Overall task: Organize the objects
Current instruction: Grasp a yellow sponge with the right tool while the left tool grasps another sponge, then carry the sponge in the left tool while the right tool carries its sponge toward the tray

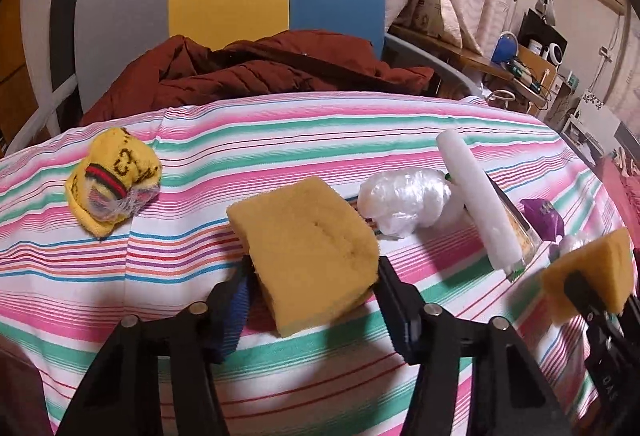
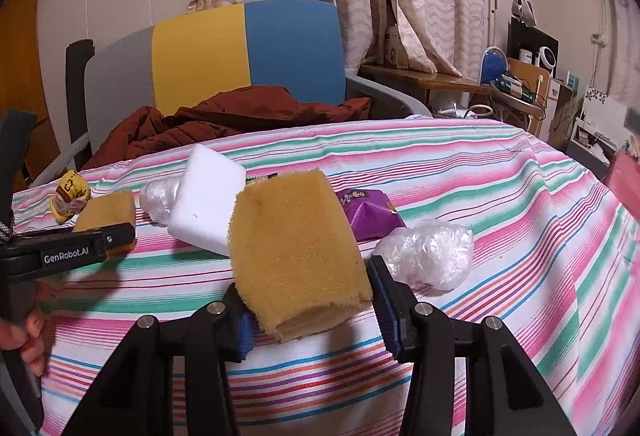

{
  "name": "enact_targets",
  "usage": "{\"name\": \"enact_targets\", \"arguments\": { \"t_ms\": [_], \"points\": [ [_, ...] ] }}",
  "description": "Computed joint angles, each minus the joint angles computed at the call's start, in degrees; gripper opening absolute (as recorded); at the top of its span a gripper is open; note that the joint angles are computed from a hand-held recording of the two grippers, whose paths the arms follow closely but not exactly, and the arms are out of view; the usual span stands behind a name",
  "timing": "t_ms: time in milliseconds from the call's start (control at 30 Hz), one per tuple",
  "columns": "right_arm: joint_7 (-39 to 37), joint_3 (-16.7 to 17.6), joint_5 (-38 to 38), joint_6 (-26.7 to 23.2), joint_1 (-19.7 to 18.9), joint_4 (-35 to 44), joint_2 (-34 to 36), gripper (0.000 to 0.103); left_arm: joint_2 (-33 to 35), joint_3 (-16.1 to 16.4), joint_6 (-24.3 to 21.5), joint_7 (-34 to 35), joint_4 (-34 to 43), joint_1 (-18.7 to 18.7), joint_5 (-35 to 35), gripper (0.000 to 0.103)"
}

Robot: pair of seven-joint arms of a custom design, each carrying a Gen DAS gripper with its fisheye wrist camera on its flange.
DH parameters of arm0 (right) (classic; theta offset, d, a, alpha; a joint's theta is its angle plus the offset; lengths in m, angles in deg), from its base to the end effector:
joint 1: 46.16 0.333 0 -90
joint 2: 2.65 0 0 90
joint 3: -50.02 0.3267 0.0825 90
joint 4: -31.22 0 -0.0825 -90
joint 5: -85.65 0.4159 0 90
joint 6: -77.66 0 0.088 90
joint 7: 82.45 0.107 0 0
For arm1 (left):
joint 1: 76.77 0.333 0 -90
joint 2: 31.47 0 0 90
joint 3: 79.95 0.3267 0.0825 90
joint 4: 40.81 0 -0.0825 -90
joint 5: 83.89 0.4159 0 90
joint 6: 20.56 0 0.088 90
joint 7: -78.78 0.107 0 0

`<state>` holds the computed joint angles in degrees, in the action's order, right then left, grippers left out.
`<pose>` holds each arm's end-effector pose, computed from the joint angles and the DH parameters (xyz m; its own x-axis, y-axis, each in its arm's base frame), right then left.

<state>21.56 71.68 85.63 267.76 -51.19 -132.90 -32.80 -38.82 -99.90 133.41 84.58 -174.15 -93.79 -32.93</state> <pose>0.3888 0.1146 0.4267 0.1015 -0.9948 -0.0132 -0.5710 -0.0474 -0.8195 0.4203 -0.3507 0.4218 0.0543 -0.9938 0.0974 -0.7392 -0.1056 -0.6651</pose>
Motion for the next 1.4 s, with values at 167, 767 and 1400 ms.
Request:
{"name": "enact_targets", "arguments": {
  "t_ms": [167,767,1400],
  "points": [
    [0.1,1.4,0.3,0.2,-1.1,-0.1,-0.4,0.049,-3.4,-1.4,-2.4,-3.2,-2.9,-0.1,3.5,0.056],
    [-2.7,7.5,1.6,4.7,-3.8,-2.1,-4.0,0.049,-9.8,-6.8,-7.6,-5.4,-6.3,-2.9,10.8,0.055],
    [-3.7,0.5,0.3,-1.8,7.0,-6.4,-11.9,0.049,-22.5,-11.9,-3.4,-10.9,-15.6,-1.8,7.0,0.055]
  ]
}}
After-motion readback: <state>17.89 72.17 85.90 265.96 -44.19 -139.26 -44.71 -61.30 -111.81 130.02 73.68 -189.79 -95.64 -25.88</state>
